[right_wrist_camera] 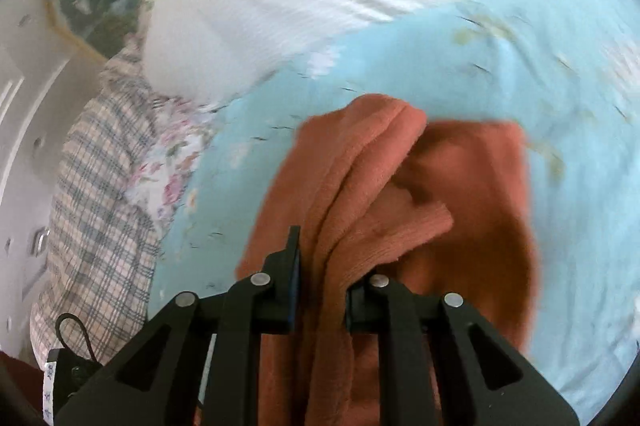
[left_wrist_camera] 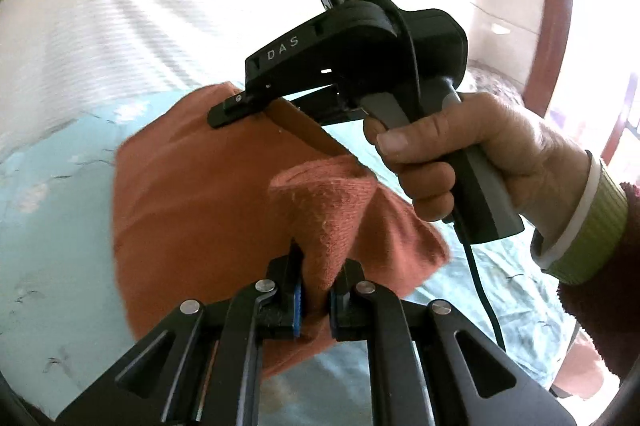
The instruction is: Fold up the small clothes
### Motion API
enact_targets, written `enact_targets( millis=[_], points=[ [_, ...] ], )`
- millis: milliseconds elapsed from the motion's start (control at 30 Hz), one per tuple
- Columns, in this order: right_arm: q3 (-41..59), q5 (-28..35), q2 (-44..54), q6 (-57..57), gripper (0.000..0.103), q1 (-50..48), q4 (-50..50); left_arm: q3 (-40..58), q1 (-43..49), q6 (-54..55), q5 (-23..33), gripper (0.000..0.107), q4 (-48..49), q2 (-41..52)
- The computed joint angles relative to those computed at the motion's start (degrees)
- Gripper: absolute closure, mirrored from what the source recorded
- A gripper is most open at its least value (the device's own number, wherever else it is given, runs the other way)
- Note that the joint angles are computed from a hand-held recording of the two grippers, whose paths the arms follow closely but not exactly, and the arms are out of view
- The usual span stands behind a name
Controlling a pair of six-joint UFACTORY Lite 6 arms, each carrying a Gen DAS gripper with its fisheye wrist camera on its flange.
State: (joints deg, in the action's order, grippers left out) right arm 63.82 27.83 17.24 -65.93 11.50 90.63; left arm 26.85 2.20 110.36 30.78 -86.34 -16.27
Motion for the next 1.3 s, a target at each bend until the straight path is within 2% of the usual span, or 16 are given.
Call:
enact_targets(
  millis=[200, 367, 533, 667, 767, 933, 1000, 1067, 1167, 1300],
  points=[
    [-4.74, 2.39, -2.87, -7.02, 0.087, -3.36, 4.17, 1.39, -8.45, 1.1, -3.83, 0.099, -5.44, 5.93],
    [-5.16, 1.23, -2.57, -9.75, 0.087, -4.16, 4.95, 1.03, -12.21, 0.28, -5.76, 0.099, -6.73, 3.14],
    [-7.04, 2.14, 0.1, -14.75, 0.087, -6.2, 8.33, 1.91, -15.81, 5.09, -8.22, 0.099, -13.58, 7.61],
    [-8.54, 3.21, 0.3, -17.49, 0.083, -7.13, 11.03, 2.24, -17.89, 12.65, -9.29, 0.098, -20.88, 12.23],
    [-9.5, 2.0, -0.84, -17.99, 0.081, -6.38, 12.15, 3.58, -17.29, 12.47, -8.61, 0.096, -19.71, 14.98],
    [-12.26, -3.73, -5.47, -16.87, 0.075, -3.55, 12.82, 5.59, -10.82, 2.17, -3.33, 0.085, -6.3, 15.5],
    [-14.25, -4.72, -7.98, -17.04, 0.066, -3.54, 13.4, 5.1, -6.78, -1.36, -0.87, 0.062, -1.21, 13.58],
    [-17.53, -5.44, -11.77, -18.69, 0.052, -3.43, 16.03, 6.5, -0.68, -5.13, 3.27, 0.046, 4.79, 13.22],
    [-22.31, -6.1, -17.35, -21.06, 0.042, -3.35, 19.38, 8.09, 7.08, -7.11, 9.04, 0.042, 9.6, 14.18],
    [-26.96, -6.63, -22.16, -22.21, 0.035, -3.39, 22.19, 10.1, 15.7, -7.84, 11.82, 0.038, 13.68, 15.31]
  ],
)
